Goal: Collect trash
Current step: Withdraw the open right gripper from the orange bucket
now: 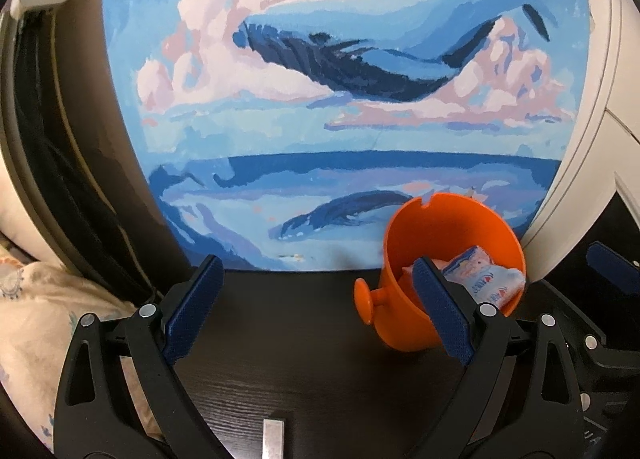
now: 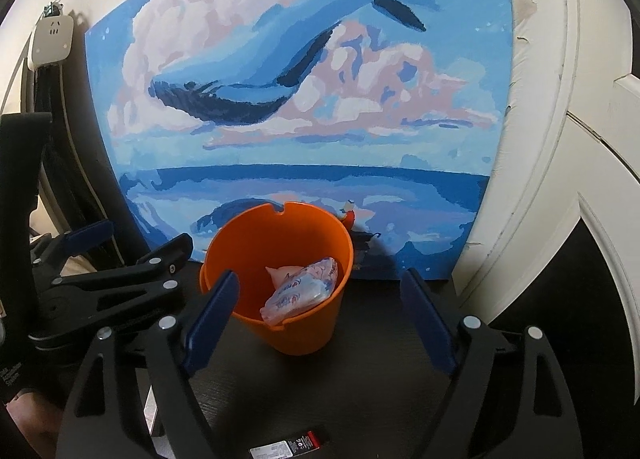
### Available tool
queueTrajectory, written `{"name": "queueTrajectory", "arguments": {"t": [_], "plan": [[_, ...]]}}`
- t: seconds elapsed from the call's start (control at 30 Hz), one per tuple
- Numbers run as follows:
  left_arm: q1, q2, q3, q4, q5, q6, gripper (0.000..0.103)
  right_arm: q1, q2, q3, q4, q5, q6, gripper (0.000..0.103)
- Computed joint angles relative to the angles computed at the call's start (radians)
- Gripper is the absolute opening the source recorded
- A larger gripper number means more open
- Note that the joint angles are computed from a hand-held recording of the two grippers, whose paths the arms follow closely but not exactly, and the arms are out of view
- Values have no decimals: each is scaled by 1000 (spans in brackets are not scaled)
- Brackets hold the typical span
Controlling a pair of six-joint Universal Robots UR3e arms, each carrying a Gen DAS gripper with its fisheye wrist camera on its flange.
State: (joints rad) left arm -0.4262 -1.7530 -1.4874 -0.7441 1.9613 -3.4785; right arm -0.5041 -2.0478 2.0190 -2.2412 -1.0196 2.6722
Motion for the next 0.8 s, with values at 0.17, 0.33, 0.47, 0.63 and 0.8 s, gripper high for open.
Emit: {"name": "queueTrajectory", "arguments": {"t": [0.17,0.33,0.47,0.63,0.8], "plan": [[-11,47,-37,0,-14,-11,94,-56,-75,6,84,30,-33,83],[-56,77,-86,-5,-9,-7,94,-161,-192,23,232,86,-120,83],[-88,80,-89,-12,14,-1,94,-240,-247,3,352,135,-178,83],[-92,98,-88,-3,-3,-7,94,-314,-310,-10,476,181,-251,83],[-111,100,-75,-10,10,-10,94,-400,-366,-37,638,226,-350,83]]}}
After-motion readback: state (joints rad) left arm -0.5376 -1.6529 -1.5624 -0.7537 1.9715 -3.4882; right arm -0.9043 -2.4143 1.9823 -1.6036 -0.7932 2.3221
